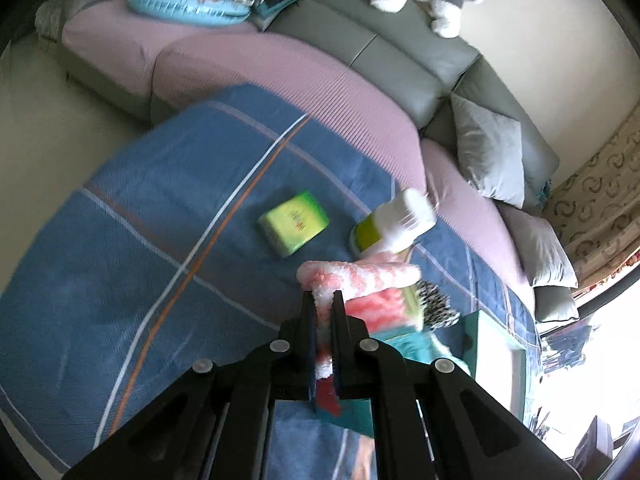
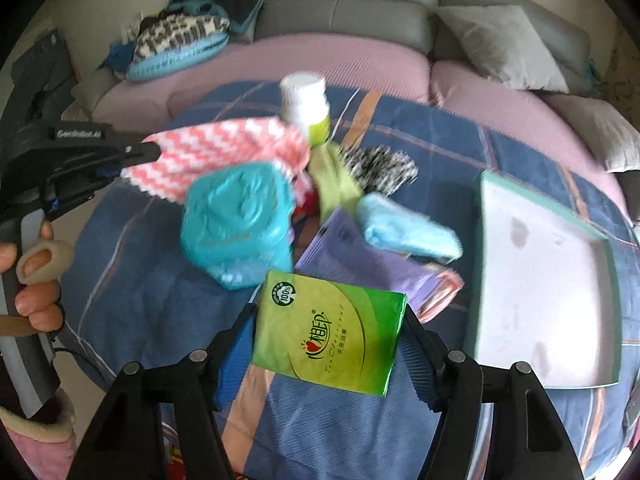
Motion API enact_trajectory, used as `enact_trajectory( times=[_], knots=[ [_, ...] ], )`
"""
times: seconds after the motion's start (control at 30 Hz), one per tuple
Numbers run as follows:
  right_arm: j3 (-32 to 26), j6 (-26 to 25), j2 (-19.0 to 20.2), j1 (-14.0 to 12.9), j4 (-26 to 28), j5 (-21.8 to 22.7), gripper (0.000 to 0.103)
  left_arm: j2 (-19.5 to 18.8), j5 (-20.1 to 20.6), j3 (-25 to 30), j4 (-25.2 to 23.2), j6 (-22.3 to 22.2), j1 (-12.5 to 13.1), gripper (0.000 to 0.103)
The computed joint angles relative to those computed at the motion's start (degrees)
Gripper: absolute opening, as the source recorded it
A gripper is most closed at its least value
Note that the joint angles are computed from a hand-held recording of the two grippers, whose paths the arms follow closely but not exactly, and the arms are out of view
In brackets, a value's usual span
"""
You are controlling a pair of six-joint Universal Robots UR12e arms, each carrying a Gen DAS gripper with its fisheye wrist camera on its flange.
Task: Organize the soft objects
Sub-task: 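Carry the towel with the left tool while the right tool carries the tissue pack to the tray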
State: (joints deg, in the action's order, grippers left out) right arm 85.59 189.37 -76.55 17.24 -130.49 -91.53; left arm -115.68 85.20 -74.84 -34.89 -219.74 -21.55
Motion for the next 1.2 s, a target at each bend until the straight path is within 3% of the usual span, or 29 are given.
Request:
enact_trajectory(
  times=[0.27,0.63,0.97,1.2],
  knots=[
    [0.7,3.2,-1.2,-2.7,-5.1,-0.2,0.070,-1.5,4.0,6.4,-2.0,3.9,-1.6,0.005],
    [3.0,7.1,-3.6,-7.6,-11.6,-1.4,0.070,-4.5,7.0,15.4,0.3,11.0,-4.7,0.005],
    [5.6,8.6,-7.2,-12.7,-13.5,-3.9,0.070,-8.7,3.9,25.5,0.4,17.3,-8.5,0.005],
    [7.3,8.4,-9.3,-16.6,-12.9,-5.6,0.070,-14.9,0.7,37.0,-6.1,20.1,-11.4,0.005]
  ],
)
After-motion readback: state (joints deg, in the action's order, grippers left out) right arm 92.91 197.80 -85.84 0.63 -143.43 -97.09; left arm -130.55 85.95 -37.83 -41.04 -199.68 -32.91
